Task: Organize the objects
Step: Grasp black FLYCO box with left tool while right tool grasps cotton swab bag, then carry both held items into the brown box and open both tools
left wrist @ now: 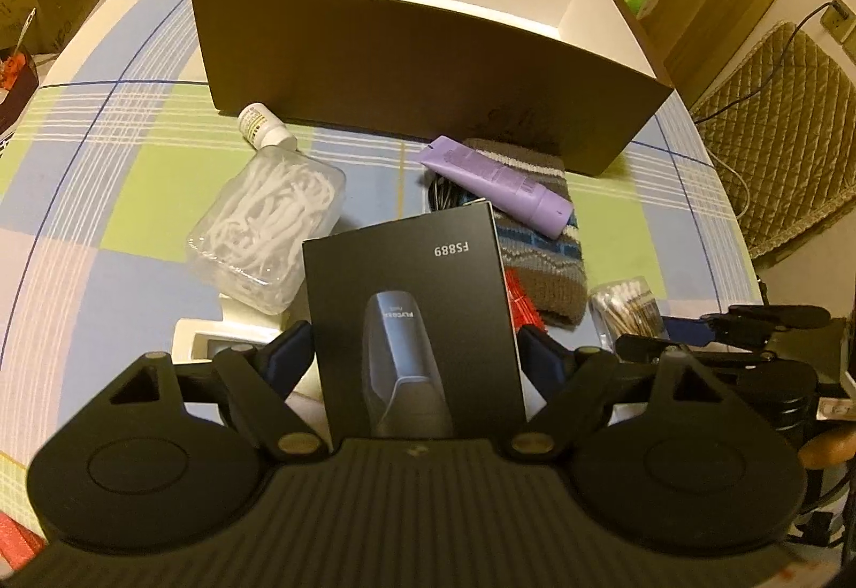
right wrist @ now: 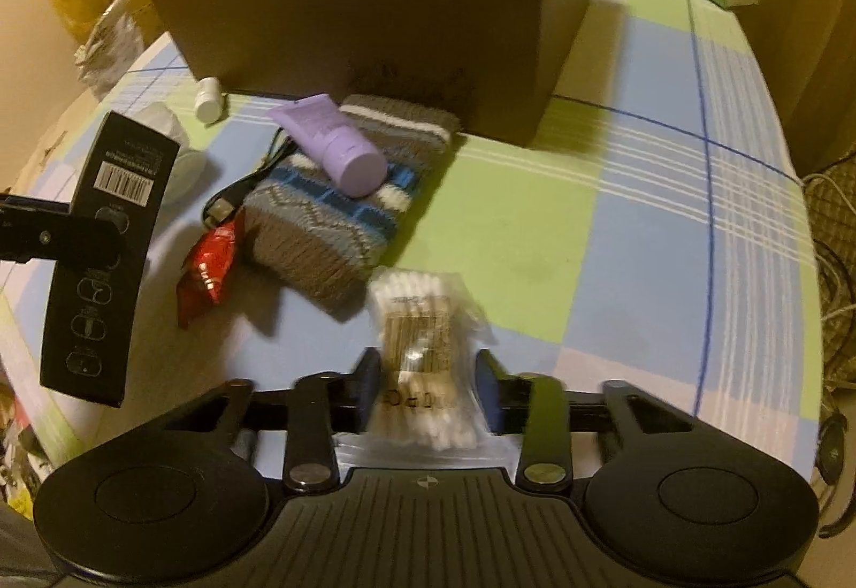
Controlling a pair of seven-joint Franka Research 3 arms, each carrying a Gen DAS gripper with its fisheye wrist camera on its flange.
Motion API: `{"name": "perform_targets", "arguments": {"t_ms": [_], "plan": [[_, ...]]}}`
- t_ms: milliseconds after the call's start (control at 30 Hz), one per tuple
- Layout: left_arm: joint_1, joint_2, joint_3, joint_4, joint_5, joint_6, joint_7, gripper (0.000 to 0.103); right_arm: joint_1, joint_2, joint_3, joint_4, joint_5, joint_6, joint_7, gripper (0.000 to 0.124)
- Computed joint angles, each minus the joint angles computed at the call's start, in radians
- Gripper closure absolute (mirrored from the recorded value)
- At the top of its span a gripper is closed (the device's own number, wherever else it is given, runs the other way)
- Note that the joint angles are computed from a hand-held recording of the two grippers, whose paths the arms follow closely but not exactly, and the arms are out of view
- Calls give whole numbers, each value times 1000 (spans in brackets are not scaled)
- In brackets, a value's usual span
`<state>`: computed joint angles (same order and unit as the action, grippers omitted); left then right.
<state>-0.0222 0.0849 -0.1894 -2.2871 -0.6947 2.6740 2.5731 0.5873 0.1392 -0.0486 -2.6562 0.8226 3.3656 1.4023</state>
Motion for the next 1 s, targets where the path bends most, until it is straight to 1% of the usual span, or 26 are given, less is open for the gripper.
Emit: {"name": "perform_targets", "arguments": {"t_ms": [33, 67, 100, 167, 200, 300, 400, 533, 567, 700, 833, 900, 967, 1000], "plan": [[2, -5, 0, -2, -8, -4, 8, 24, -4, -1, 6, -2, -9, 5, 1, 103], [3, -11, 1, -4, -15, -5, 17, 24, -6, -3, 11, -5, -15, 14, -2, 104], [3, -18, 1, -7, -24, -6, 30, 24, -34, -9, 37, -15, -42, 26, 18, 105], [2, -30, 6, -10, -44, -12, 59, 24, -120, -27, 107, -39, -140, 46, 106, 106], [1, -36, 9, -10, -51, -17, 70, 24, -138, -37, 119, -47, -165, 49, 130, 107], [-3, -48, 21, -2, -75, -39, 101, 24, -135, -69, 121, -54, -143, 55, 129, 107], [-5, -45, 30, 21, -92, -58, 130, 24, -162, -102, 140, -65, -176, 72, 181, 107], [-1, -17, 32, 82, -79, -93, 134, 24, -182, -136, 154, -58, -171, 86, 221, 107], [2, -6, 31, 103, -77, -102, 133, 24, -183, -135, 160, -49, -135, 102, 196, 107], [15, 35, 16, 185, -69, -115, 134, 24, -198, -143, 166, -17, -127, 118, 203, 107], [29, 86, -10, 277, -65, -117, 145, 24, -201, -116, 164, 57, -55, 127, 127, 107], [35, 118, -27, 332, -68, -115, 148, 24, -199, -103, 153, 97, -19, 127, 86, 107], [39, 158, -43, 396, -59, -123, 133, 24, -185, -71, 138, 156, 52, 144, 11, 107], [41, 178, -52, 427, -50, -127, 122, 24, -184, -62, 133, 172, 58, 151, -1, 107]]}}
